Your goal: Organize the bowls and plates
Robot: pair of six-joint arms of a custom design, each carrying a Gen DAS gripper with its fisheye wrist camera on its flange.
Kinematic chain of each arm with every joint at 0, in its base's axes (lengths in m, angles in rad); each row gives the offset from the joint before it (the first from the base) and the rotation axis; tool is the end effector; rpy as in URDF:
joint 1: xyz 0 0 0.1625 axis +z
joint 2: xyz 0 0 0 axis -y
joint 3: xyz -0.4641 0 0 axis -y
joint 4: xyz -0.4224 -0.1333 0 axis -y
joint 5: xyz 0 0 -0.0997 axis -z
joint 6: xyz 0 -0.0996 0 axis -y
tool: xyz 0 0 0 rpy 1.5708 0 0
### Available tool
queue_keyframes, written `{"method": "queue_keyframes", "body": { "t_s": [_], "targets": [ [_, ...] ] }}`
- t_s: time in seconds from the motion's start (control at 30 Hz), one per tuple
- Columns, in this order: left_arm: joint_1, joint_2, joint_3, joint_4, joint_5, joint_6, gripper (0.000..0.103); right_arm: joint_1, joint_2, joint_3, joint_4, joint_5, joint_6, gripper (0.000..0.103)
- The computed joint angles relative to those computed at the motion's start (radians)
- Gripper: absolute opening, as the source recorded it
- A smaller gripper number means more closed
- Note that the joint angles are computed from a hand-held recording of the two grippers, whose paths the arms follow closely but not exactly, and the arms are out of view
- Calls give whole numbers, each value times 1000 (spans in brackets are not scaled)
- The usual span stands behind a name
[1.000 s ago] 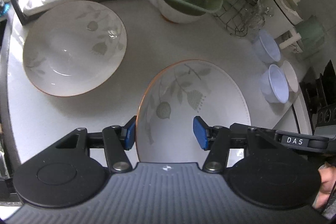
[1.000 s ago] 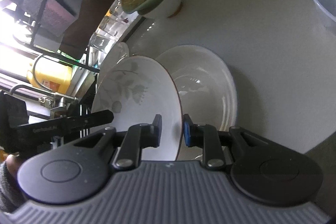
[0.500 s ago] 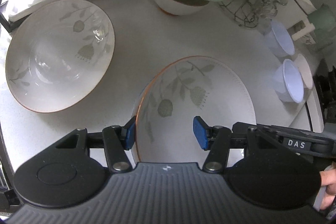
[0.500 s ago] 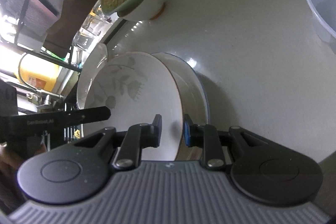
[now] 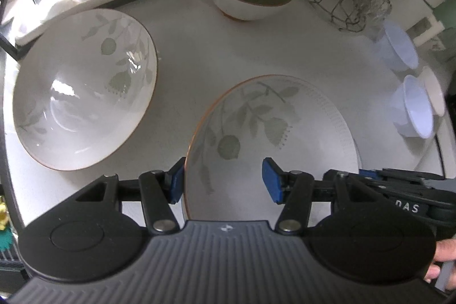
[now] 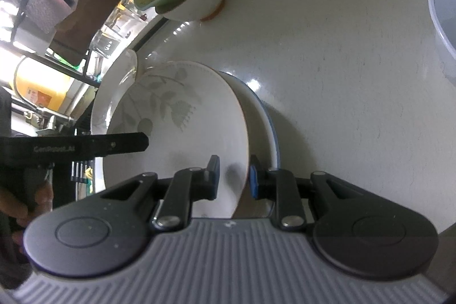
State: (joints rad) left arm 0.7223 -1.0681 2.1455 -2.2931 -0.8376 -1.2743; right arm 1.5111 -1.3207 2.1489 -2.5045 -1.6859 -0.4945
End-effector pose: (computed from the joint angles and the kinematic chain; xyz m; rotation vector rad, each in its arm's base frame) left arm -0.2365 -0.4749 0.0931 -0.3484 2.4005 -0.5994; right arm 0.0912 -0.5164 0.2131 0.6382 -2.9317 0.1051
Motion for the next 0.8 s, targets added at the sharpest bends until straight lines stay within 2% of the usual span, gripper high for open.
{"method": "queue_keyframes", "body": {
  "t_s": [0.13, 0.3, 0.53, 0.8],
  "targets": [
    [3, 38, -61, 143, 22, -80, 59, 6, 6, 3, -17, -13, 1, 24],
    [-3, 74, -97, 218, 40, -90, 59, 17, 9, 10, -54, -28, -14, 24],
    [-10, 56, -78, 187, 39, -115, 59, 17, 13, 12, -61, -33, -13, 24],
    [-52, 31, -68, 183, 91, -150, 59, 40, -2, 40, -182, -39, -74, 25]
  ]
}}
